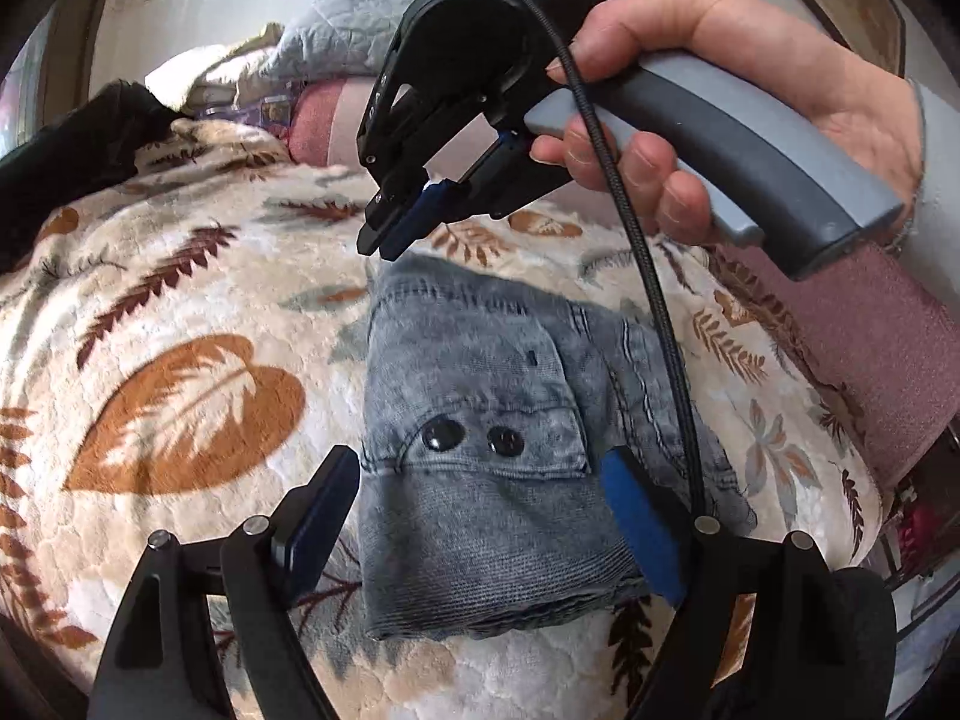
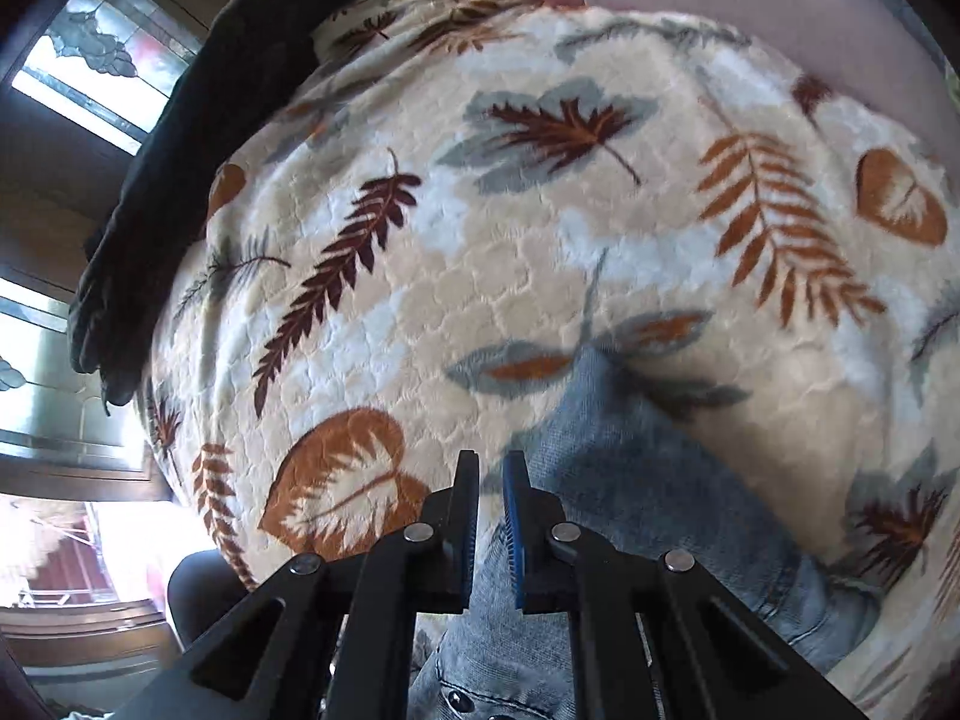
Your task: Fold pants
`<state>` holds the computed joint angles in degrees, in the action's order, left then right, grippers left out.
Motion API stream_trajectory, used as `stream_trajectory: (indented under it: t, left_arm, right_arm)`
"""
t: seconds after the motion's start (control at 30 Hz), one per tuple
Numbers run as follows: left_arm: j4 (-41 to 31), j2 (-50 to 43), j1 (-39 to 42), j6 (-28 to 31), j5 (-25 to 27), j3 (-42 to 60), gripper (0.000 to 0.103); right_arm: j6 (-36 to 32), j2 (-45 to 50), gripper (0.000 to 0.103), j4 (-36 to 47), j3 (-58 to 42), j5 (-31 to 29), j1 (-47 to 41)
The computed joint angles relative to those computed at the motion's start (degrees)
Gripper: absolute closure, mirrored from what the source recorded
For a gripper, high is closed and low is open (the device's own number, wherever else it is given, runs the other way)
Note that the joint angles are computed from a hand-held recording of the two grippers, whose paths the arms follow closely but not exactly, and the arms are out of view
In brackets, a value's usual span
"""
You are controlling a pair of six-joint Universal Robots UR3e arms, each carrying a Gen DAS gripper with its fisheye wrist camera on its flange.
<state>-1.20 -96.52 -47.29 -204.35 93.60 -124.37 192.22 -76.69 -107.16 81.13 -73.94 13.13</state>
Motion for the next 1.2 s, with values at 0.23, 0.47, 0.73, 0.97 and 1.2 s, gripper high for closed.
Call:
stream_trajectory:
  t: [0.23, 0.47, 0.73, 0.97, 1.2]
  left_arm:
    - [-1.18, -3.44, -1.5, 1.49, 1.36, 1.29, 0.019]
    - [3.92, -0.41, -0.02, 0.06, -0.04, -2.61, 0.019]
    - [8.01, 1.97, 3.74, -2.27, 0.91, -6.65, 0.019]
    - [6.3, 3.51, 7.82, -2.69, -0.34, -7.43, 0.019]
    - [-6.8, -2.82, 3.69, 2.26, 1.81, 2.54, 0.014]
  right_arm:
    - [6.17, -7.92, 0.093, -16.08, 18.83, -8.45, -4.69]
    - [0.64, -26.2, 0.093, -19.63, 32.24, -2.79, -4.69]
    - [-0.71, -33.94, 0.093, -25.46, 46.0, -12.48, -4.26]
    - [4.69, -54.73, 0.092, -18.37, 53.37, -13.2, 1.41]
    - [8.41, -62.73, 0.085, -21.93, 64.87, -20.2, 10.22]
